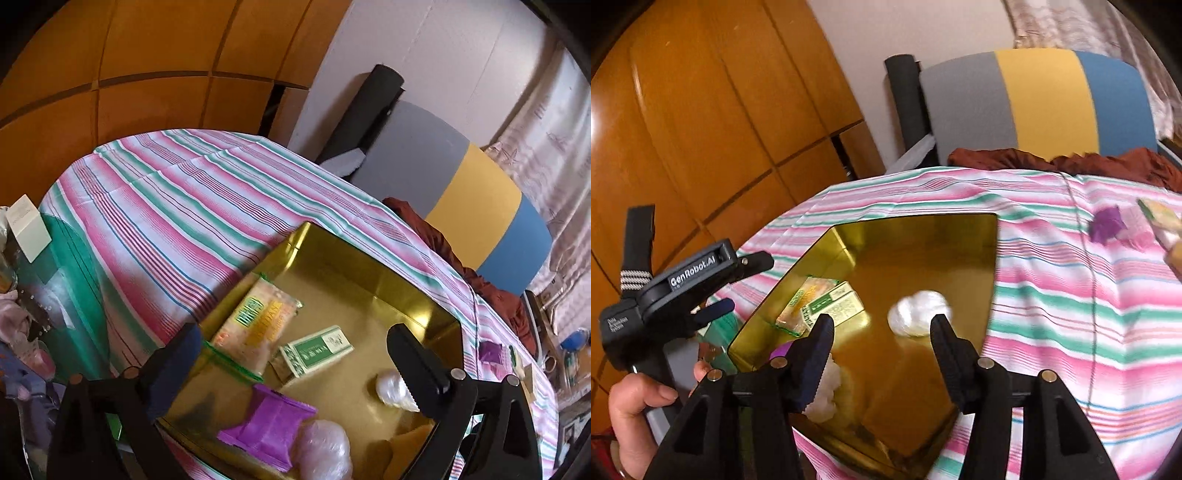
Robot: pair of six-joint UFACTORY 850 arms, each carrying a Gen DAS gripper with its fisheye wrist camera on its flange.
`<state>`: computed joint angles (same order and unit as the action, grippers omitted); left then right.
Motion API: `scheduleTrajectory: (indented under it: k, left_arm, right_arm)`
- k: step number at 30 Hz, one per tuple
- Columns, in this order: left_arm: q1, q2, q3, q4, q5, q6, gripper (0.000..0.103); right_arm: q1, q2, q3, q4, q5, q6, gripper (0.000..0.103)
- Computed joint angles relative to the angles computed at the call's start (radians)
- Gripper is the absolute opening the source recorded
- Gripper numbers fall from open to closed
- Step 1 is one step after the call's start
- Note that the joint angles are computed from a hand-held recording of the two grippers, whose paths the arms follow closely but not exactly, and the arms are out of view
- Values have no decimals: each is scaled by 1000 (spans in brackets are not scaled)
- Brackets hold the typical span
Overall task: Organize objects
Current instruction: 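Carry the box and bundle into the gold tray and open both tools, then grasp the yellow knitted sock bundle with the right tool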
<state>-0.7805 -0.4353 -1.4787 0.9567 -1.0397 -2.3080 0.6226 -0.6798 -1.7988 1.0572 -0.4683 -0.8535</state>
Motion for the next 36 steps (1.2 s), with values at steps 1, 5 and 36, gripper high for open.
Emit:
scheduleTrajectory:
  k: [1,5,36]
  left_arm:
    - [-2,-6,-7,1,4,7,101]
    - [-8,-41,-55,-1,20,73,101]
    - [-84,-267,-385,-27,174,480,103]
  right_arm:
    - [-5,5,9,12,4,2,55]
    - [-24,16,25,7,15,33,55]
    - [-218,90,221,-596,191,641,70]
